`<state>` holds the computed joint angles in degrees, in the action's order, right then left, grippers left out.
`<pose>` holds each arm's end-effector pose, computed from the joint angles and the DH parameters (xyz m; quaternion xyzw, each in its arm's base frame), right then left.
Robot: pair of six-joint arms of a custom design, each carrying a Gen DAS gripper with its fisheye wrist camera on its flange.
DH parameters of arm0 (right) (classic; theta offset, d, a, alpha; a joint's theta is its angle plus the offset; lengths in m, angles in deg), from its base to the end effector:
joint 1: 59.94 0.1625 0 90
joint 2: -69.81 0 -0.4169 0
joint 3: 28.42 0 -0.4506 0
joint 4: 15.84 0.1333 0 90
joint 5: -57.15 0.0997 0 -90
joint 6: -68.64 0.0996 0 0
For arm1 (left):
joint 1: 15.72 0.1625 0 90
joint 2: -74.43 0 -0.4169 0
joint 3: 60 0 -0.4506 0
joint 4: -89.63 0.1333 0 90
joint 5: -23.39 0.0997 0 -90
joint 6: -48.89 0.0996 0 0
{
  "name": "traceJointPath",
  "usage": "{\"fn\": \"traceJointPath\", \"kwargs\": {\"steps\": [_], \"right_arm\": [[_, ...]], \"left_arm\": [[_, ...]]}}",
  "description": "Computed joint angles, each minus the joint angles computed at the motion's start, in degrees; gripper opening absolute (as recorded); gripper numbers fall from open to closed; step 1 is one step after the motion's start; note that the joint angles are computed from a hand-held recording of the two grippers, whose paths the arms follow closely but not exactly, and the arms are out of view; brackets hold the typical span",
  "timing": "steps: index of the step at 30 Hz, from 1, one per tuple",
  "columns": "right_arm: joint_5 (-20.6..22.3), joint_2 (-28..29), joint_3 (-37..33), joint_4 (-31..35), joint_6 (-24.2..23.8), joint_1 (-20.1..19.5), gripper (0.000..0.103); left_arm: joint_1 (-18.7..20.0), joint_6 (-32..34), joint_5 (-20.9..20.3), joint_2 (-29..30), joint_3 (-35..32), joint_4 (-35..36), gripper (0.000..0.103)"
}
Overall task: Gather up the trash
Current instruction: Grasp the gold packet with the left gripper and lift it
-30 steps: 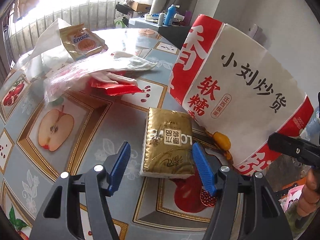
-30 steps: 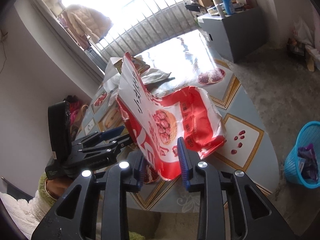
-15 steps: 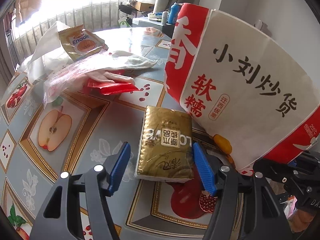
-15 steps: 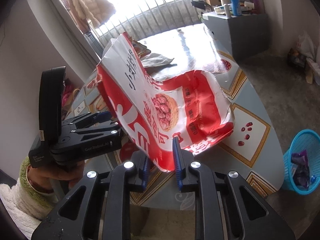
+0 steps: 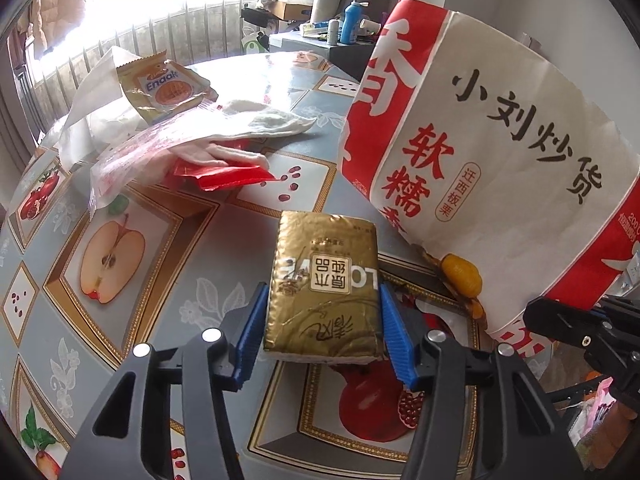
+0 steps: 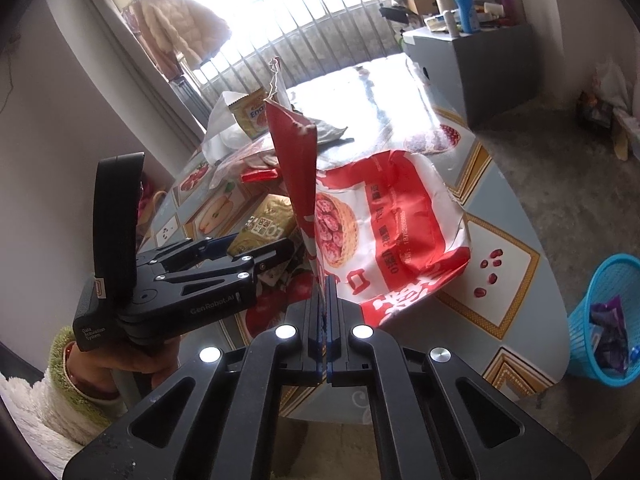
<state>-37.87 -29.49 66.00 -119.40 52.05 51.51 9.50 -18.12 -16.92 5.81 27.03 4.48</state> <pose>0.3016 -0.4268 0.5497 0.3147 -0.9346 0.1618 0.0364 -0.4950 -0.4644 0.3098 0.0674 0.8903 -0.3009 0.3351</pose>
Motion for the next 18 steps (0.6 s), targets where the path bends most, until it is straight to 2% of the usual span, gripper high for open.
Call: {"fn": "traceJointPath", "kwargs": {"steps": [18], "right_arm": [[-0.46,-0.57,0.62,-2.53,-0.86,0.46,0.000]], "left_arm": [[-1.92,-2.86,2.50,0.10,-1.08,4.14,0.052]]}}
